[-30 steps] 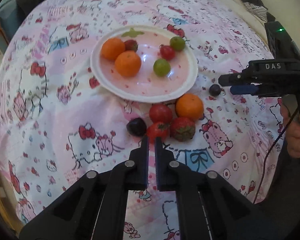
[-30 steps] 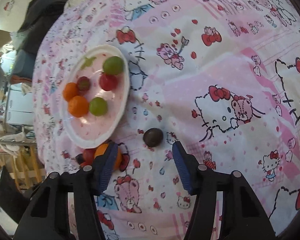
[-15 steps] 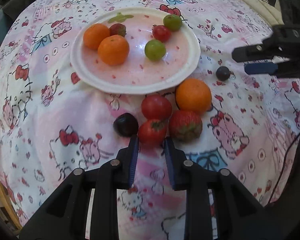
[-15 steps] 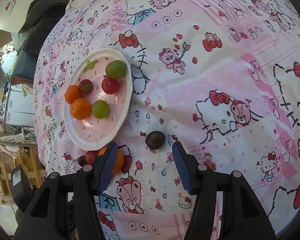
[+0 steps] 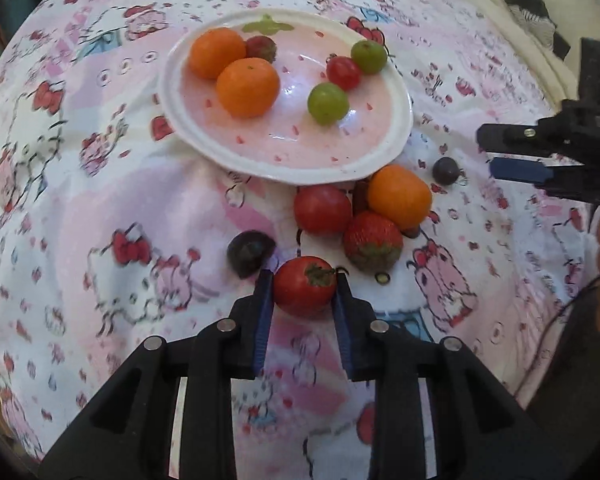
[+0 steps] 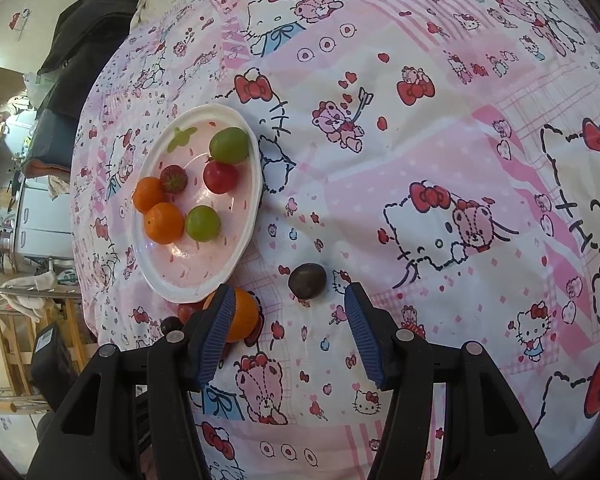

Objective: Organize fruits
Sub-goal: 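Grasp a red tomato with the left gripper while the right gripper grasps a dark plum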

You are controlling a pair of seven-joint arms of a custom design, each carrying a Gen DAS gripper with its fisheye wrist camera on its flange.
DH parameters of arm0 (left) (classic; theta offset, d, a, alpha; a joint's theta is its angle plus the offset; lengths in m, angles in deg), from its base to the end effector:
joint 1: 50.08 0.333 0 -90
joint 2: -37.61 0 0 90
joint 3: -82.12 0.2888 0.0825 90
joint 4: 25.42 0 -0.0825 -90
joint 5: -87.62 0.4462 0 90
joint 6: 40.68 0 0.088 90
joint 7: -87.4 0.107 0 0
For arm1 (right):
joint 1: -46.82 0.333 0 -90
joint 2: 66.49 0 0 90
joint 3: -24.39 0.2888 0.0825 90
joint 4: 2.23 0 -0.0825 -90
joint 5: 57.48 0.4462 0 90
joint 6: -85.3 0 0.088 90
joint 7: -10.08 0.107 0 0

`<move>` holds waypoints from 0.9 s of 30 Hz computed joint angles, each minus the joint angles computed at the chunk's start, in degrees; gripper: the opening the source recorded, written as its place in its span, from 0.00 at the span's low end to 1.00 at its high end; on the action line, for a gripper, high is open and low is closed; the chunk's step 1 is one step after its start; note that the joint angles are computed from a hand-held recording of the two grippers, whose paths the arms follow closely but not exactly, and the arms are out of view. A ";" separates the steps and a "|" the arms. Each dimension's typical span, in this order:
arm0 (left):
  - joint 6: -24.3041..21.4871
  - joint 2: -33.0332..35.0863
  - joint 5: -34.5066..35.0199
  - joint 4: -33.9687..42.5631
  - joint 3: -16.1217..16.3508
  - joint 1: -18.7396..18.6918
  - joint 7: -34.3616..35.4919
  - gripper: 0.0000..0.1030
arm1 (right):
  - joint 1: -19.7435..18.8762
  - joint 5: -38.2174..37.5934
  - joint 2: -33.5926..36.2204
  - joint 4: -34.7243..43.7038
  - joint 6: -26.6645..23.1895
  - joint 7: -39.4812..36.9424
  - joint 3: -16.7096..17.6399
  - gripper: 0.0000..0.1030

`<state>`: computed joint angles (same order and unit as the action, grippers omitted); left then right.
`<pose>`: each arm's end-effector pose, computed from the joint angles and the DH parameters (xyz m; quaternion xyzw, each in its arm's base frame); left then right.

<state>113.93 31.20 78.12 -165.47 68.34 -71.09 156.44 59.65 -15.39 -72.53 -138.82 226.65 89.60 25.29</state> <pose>0.4554 -0.3079 0.3106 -0.6565 0.7315 -0.1831 0.0195 0.5351 0.1293 0.3125 -0.6402 0.7214 0.1205 0.2349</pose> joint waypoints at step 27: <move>0.11 -10.62 11.42 -6.13 1.10 1.20 -14.03 0.24 | 0.37 -12.68 6.75 4.78 -0.55 5.50 1.97 0.18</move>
<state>114.04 20.58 89.54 -171.60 69.44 -69.89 142.41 60.03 -28.07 -65.77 -134.05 226.10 95.10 27.26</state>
